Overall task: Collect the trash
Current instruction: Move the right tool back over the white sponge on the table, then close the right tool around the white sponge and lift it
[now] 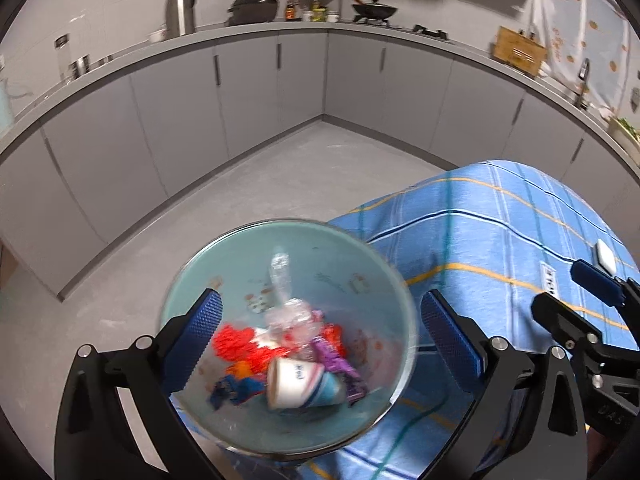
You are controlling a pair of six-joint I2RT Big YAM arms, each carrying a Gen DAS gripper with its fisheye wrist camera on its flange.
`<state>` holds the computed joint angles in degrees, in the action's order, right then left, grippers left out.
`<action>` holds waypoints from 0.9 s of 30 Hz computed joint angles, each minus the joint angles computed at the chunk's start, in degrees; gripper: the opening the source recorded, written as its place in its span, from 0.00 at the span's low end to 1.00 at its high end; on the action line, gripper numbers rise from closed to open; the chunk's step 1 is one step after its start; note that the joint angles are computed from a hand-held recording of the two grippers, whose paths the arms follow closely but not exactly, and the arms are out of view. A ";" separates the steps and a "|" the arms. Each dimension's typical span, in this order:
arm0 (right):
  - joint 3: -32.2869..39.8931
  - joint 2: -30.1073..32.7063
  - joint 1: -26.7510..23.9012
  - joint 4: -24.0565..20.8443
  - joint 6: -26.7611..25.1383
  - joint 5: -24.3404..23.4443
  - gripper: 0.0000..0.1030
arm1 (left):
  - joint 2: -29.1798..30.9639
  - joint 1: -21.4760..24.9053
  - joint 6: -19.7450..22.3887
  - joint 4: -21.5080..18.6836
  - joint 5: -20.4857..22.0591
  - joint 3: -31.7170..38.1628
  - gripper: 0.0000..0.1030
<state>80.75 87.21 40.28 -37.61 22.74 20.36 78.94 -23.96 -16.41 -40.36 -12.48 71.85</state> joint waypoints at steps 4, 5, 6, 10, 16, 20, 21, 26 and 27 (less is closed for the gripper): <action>-1.59 -1.76 -1.71 -1.19 1.82 2.18 0.69 | 3.03 -3.06 0.45 0.46 0.09 3.72 0.95; -2.22 -2.46 -2.52 -1.53 2.52 2.43 0.69 | 3.96 -3.84 0.48 0.92 0.77 4.89 0.95; -2.83 -3.12 -3.18 -1.82 3.09 2.88 0.69 | 4.66 -4.33 0.54 1.11 0.88 5.71 0.95; -5.06 -5.43 -6.10 -3.90 4.94 5.83 0.69 | 8.21 -6.48 0.16 2.05 0.14 9.27 0.95; -8.06 -8.04 -13.32 -8.01 8.90 10.31 0.69 | 15.89 -10.74 -1.63 -0.77 -1.25 17.62 0.95; -9.28 -8.32 -19.16 -9.93 11.21 10.67 0.69 | 20.14 -13.92 0.42 -2.11 -1.27 23.28 0.95; -9.75 -8.41 -20.27 -9.78 11.38 10.42 0.69 | 20.81 -14.34 0.62 -2.23 -1.35 24.25 0.95; -11.58 -8.46 -24.87 -8.59 12.19 7.67 0.70 | 26.00 -16.12 1.51 -4.41 -2.30 30.87 0.95; -11.52 -8.32 -25.15 -8.75 12.21 7.32 0.70 | 27.13 -16.30 1.47 -5.35 -2.24 32.29 0.95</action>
